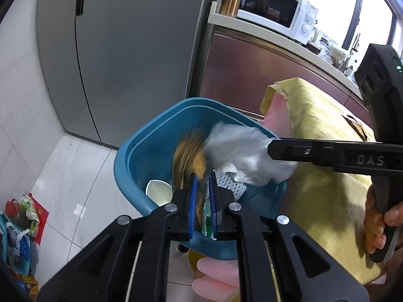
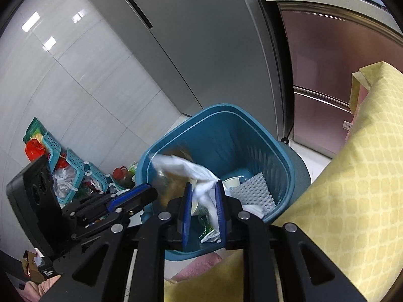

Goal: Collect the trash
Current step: 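Lower both items into the blue bin and open both grippers, then move both open grippers back over the table toward the orange peel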

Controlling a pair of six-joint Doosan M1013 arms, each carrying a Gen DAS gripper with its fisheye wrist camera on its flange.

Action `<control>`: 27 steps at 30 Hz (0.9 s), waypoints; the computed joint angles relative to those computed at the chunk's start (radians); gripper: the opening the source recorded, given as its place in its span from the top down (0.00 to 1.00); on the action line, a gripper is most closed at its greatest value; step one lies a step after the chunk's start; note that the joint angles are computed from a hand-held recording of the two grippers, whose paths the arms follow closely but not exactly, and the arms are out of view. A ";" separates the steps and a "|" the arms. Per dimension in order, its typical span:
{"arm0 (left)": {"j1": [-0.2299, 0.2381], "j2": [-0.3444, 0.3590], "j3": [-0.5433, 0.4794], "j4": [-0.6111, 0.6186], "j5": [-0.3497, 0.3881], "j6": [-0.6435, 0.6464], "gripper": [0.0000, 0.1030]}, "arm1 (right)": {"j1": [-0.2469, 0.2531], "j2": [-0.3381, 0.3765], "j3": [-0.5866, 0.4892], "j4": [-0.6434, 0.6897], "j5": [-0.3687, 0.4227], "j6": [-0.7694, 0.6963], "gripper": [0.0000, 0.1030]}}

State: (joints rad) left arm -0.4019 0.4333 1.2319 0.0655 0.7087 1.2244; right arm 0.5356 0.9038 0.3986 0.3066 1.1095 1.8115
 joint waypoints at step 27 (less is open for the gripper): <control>-0.095 -0.042 0.002 -0.235 -0.135 0.343 0.58 | -0.082 -0.473 0.729 -0.221 -0.482 0.143 0.55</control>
State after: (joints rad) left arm -0.4965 0.3918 1.2336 -0.1699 0.5736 1.5673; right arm 0.4532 0.4307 1.1271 0.0855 0.6274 1.9541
